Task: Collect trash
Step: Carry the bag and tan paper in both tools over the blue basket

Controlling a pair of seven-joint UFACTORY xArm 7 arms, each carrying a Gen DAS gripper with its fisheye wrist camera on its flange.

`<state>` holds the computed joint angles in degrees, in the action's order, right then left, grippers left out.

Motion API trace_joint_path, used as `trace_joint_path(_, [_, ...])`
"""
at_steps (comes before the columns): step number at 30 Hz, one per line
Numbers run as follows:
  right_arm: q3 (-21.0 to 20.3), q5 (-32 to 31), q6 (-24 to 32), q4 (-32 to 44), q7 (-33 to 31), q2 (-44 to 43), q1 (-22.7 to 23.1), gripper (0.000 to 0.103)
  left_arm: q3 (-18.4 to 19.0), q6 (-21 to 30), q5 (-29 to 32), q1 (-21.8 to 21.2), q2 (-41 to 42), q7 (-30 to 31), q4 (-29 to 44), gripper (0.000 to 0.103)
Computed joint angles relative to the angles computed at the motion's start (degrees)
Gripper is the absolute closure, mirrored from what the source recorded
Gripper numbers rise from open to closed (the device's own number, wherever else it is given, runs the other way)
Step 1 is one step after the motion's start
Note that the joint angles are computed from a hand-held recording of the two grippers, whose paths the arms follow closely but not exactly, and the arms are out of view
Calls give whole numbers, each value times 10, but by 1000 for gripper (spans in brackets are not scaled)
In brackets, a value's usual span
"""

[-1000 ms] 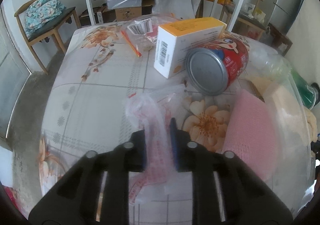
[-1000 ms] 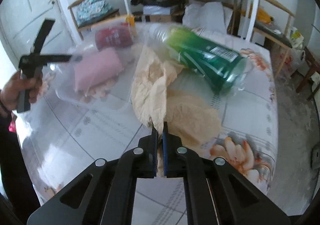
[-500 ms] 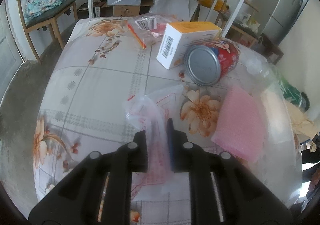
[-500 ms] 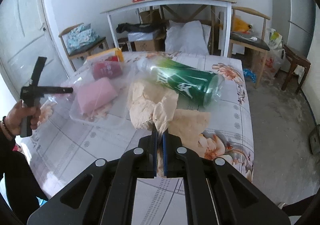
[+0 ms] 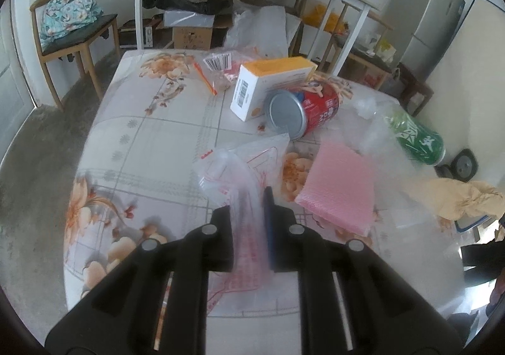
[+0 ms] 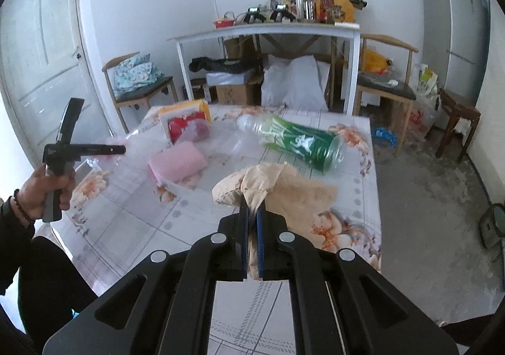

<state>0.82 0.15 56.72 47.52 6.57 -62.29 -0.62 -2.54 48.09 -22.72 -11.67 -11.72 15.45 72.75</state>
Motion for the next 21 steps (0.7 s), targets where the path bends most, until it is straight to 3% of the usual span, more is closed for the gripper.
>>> trace_joint_path(11, [31, 8, -24, 109, 4, 47, 27, 99, 40, 28, -44, 11, -83, 27, -11, 92])
trace_joint_path(16, [64, 37, -44, 175, -2, 109, 78, 99, 88, 67, -53, 29, -166, 38, -34, 92])
trace_joint_path(21, [120, 80, -100, 246, -13, 211, 161, 99, 151, 138, 4, 84, -268, 47, -49, 92])
